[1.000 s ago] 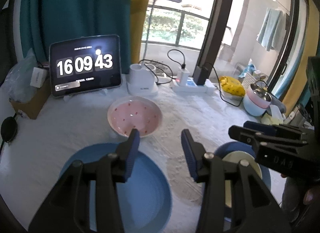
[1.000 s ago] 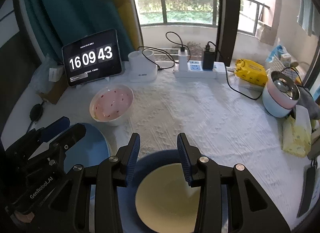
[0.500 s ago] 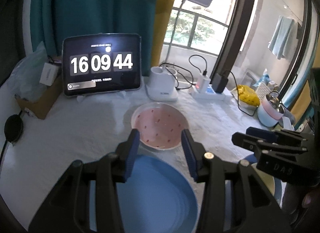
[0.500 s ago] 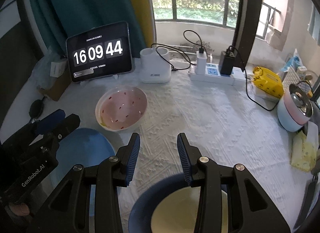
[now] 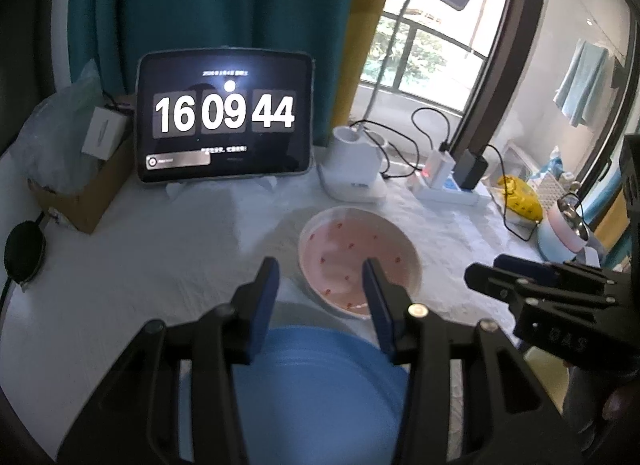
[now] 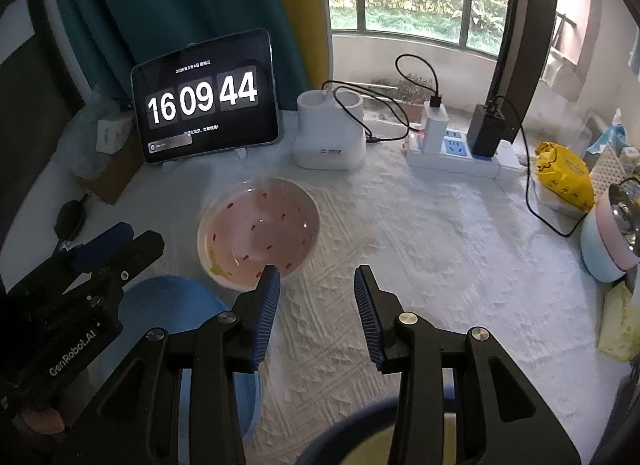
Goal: Organize plates and bowls
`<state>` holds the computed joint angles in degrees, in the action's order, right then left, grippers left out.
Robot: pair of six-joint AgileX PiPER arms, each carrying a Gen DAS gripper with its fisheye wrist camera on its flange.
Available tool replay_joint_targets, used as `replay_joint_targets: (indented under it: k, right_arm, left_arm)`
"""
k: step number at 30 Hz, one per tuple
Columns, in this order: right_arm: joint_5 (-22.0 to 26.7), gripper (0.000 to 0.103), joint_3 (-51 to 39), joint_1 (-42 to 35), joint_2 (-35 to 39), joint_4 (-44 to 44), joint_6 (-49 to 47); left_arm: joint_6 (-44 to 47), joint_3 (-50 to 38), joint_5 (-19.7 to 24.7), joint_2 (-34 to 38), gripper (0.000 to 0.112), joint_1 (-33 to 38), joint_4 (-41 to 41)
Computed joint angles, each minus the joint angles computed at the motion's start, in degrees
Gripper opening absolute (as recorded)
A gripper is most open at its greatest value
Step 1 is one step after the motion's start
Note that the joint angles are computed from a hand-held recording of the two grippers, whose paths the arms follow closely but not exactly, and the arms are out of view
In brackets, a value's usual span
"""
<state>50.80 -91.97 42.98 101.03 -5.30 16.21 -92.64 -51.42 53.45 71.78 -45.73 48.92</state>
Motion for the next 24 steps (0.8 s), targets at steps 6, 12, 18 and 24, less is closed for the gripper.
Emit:
replay_joint_targets:
  k: [6,12,18,24]
  right_arm:
    - [1.37,0.041,-4.72,0.49,4.34,0.16,-0.29]
    - [2.19,0.041,-8.66,0.46,8.22,1.07,-0.71]
    - [2.99,0.041,-11.79,-0.70,12.07,2.83,-0.23]
    - [4.06,0.040,-14.25,-2.18,15.13,5.78,-0.28]
  left_arm:
    - [0.58,1.42,-3.16,-0.12,0.045,3.67,-0.50]
    - [2.52,1.76,-6.95,1.25,0.045,7.68,-2.16]
    - [5.00,1.49,-10.54,3.74,0.045,11.28,-4.63]
    - [7.90,1.02,-13.79,6.27,0.045,14.26,-7.32]
